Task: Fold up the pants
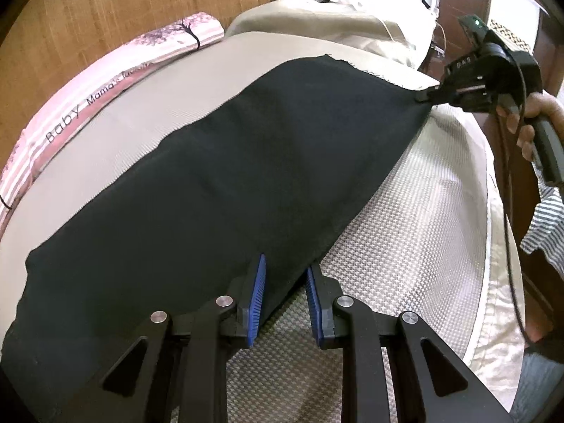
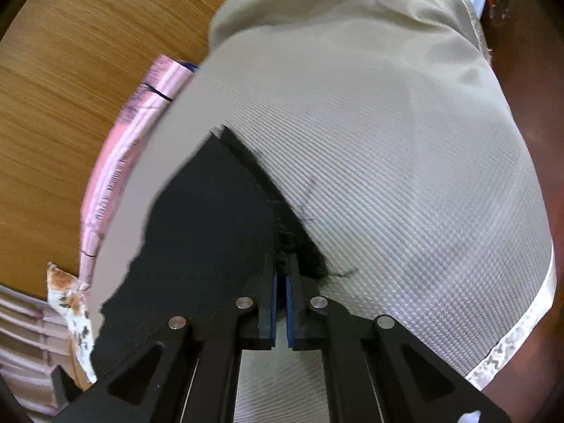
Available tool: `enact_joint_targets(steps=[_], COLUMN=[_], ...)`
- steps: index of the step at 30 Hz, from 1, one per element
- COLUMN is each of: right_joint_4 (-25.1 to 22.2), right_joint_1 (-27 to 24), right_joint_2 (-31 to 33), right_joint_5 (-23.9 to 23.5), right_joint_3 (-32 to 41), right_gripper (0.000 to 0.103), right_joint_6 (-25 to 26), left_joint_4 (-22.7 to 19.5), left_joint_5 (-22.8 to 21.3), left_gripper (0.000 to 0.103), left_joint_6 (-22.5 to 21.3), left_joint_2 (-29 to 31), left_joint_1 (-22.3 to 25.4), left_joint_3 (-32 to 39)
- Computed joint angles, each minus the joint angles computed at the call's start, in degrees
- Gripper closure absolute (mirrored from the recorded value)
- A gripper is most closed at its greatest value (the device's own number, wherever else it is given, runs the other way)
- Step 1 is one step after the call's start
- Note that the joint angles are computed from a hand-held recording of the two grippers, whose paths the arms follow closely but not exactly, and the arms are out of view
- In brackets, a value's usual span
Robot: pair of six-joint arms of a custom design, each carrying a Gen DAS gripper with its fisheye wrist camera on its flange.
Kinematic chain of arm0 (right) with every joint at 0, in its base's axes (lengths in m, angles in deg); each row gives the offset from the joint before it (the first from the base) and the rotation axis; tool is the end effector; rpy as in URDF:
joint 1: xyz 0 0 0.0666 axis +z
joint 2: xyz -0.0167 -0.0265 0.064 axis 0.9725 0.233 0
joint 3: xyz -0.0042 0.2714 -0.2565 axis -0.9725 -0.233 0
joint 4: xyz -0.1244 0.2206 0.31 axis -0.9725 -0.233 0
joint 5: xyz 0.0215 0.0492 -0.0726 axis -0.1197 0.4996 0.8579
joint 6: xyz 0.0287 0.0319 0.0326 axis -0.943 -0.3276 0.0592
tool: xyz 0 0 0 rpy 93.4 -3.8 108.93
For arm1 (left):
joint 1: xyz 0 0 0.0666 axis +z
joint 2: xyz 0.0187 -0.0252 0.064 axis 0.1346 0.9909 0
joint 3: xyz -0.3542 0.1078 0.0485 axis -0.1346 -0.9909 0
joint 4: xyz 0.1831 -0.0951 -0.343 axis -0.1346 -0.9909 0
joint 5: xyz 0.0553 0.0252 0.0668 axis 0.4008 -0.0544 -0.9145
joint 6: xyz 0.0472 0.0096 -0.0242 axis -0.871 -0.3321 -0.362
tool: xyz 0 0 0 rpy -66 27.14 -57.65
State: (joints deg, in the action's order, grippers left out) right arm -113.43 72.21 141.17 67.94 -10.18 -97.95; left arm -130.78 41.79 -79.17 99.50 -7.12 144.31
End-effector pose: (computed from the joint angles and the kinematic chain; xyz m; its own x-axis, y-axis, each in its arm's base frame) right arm 0.4928 -0.0282 0.2536 -0.6505 0.7022 -0.2895 0.4822 0.6763 0.5570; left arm 0.5388 -0.1531 0.2808 -0.5614 0.6424 -0.5217 0.7410 0.6709 0.0288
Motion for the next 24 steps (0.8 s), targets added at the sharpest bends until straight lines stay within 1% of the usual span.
enact_joint_targets(steps=[1, 3, 4, 5, 6, 7, 8, 9, 11, 12, 13, 14, 15, 16, 17, 18, 19, 21, 23, 24], right_joint_4=[0.1, -1.7, -3.6, -4.7, -5.7, -7.2, -9.0, -9.5, -10.2, -10.4, -10.3, -10.5, -10.9, -11.3, -11.7, -12.1, -13.1, -15.2, -19.1, -21.9], right_joint_1=[0.0, 0.3, 0.4, 0.5, 0.6, 1.0, 1.6, 1.9, 2.5, 2.8, 3.2, 3.8, 4.8, 6.0, 7.2, 8.5, 10.3, 13.0, 15.9, 17.5], right_joint_2=[-0.1, 0.4, 0.8, 0.9, 0.8, 0.6, 0.1, -0.5, -1.2, -1.3, -1.2, -0.4, 0.6, 2.1, 4.0, 6.3, 9.4, 14.6, 21.6, 25.9], right_joint_5=[0.3, 1.1, 1.2, 1.3, 1.6, 3.2, 6.3, 7.9, 9.2, 9.6, 9.4, 8.5, 8.2, 7.3, 5.9, 4.1, 2.2, -1.5, -5.7, -8.0], right_joint_3=[-0.1, 0.9, 2.1, 2.8, 3.4, 4.1, 4.9, 5.1, 6.1, 7.0, 8.0, 9.8, 11.5, 13.8, 16.4, 19.3, 23.3, 29.9, 39.3, 45.3], right_gripper=[0.101, 0.101, 0.098, 0.093, 0.08, 0.072, 0.059, 0.058, 0.058, 0.058, 0.058, 0.058, 0.058, 0.058, 0.058, 0.058, 0.058, 0.058, 0.058, 0.058], right_joint_6=[-0.4, 0.7, 2.0, 2.4, 2.5, 2.6, 3.0, 3.4, 4.4, 4.8, 5.7, 7.4, 8.6, 10.1, 11.5, 13.0, 14.6, 17.5, 21.0, 22.7], left_joint_4=[-0.4, -1.2, -1.4, -1.9, -2.5, -3.3, -4.3, -5.1, -5.6, -5.9, -5.6, -4.4, -2.7, -1.4, 0.5, 1.5, 1.7, 2.4, 3.4, 3.2], left_joint_5=[0.4, 1.1, 1.4, 1.7, 2.2, 2.8, 3.8, 5.4, 8.5, 9.7, 10.8, 11.2, 10.4, 9.3, 7.6, 6.1, 4.1, 0.6, -3.6, -4.6], left_gripper=[0.079, 0.078, 0.078, 0.077, 0.076, 0.074, 0.074, 0.072, 0.069, 0.065, 0.06, 0.057, 0.053, 0.053, 0.053, 0.053, 0.053, 0.053, 0.053, 0.053], left_joint_6=[0.2, 0.6, 0.8, 0.8, 0.7, 0.6, 0.7, 0.6, 1.2, 1.4, 2.0, 3.2, 4.7, 5.9, 8.2, 10.3, 12.5, 15.4, 17.0, 17.4], left_joint_2=[0.3, 0.8, 0.9, 1.0, 1.1, 1.2, 1.2, 1.0, 0.3, 0.1, -0.1, -0.5, -0.7, -0.6, -0.3, 0.4, 1.4, 3.0, 3.8, 4.2], left_joint_1=[0.1, 0.3, 0.4, 0.6, 0.7, 1.0, 1.4, 2.1, 3.6, 4.4, 5.2, 6.2, 7.1, 7.7, 8.8, 9.8, 10.9, 12.6, 14.2, 14.9], left_joint_3=[0.3, 1.0, 1.1, 1.4, 1.8, 2.2, 2.6, 2.9, 3.3, 3.8, 4.1, 4.2, 4.4, 4.7, 5.3, 6.2, 7.4, 9.3, 9.7, 10.0])
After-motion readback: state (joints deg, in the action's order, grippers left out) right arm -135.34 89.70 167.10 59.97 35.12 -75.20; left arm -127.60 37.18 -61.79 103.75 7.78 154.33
